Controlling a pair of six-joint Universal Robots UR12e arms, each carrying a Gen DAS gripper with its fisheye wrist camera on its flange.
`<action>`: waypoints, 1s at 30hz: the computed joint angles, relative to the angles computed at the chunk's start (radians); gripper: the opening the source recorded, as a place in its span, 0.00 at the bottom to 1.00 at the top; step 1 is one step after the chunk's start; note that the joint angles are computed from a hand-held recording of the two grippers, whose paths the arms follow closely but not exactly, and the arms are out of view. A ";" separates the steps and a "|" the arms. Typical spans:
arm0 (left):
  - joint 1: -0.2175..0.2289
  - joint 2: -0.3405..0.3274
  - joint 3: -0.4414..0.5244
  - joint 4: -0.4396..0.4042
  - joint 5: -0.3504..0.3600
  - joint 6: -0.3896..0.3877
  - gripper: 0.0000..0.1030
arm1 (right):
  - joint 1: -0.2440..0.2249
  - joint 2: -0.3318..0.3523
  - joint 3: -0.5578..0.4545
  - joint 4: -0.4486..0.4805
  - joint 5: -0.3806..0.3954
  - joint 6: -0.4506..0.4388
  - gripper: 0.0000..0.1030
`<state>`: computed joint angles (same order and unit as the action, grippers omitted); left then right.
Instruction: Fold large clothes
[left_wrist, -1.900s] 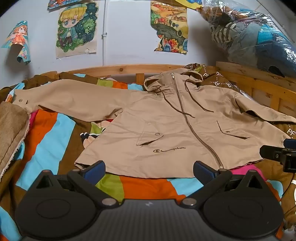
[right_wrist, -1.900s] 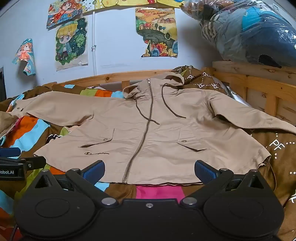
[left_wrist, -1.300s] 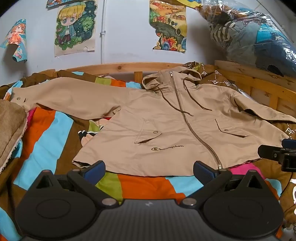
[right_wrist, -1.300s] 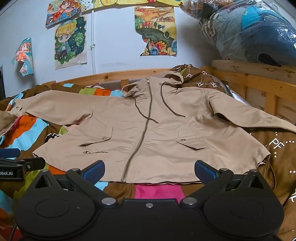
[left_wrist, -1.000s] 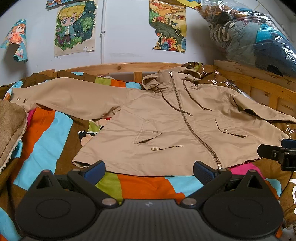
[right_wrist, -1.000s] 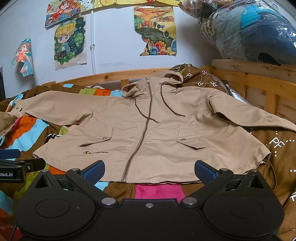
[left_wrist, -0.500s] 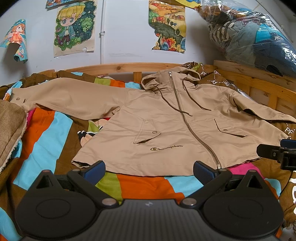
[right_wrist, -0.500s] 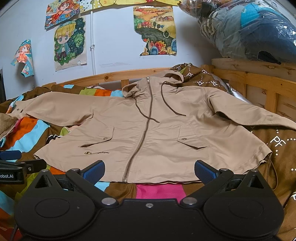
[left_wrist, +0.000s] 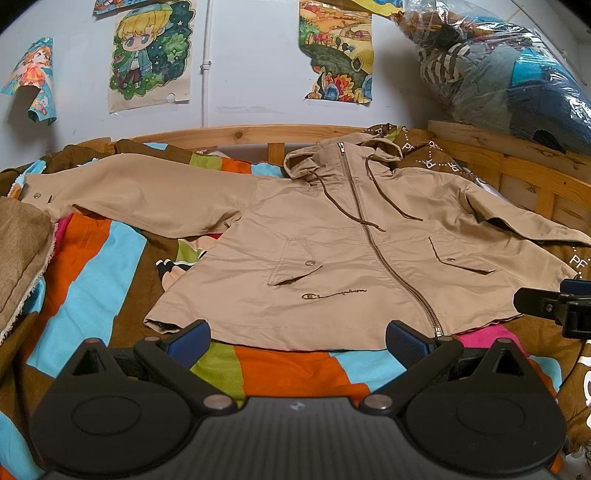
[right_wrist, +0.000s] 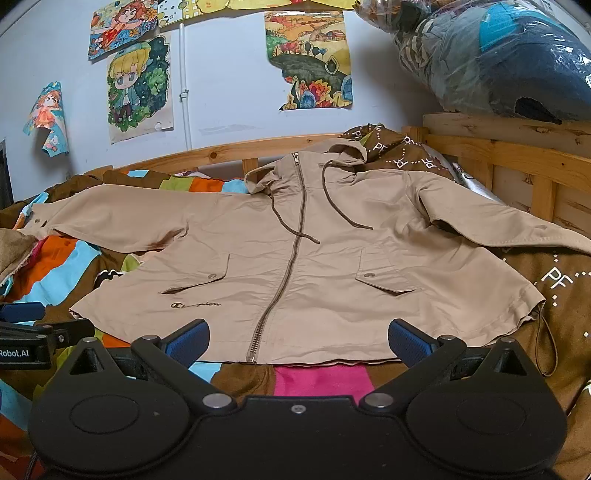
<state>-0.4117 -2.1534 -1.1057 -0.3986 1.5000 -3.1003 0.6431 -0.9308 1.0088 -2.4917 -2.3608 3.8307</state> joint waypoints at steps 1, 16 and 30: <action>0.000 0.000 0.000 0.000 0.000 0.000 1.00 | 0.000 0.000 0.000 0.000 0.000 0.001 1.00; 0.000 0.000 0.000 0.000 0.000 -0.001 1.00 | 0.000 0.000 0.001 -0.001 0.002 0.003 1.00; -0.002 0.001 -0.004 -0.005 0.005 0.003 1.00 | 0.001 0.000 -0.002 0.008 -0.004 0.011 1.00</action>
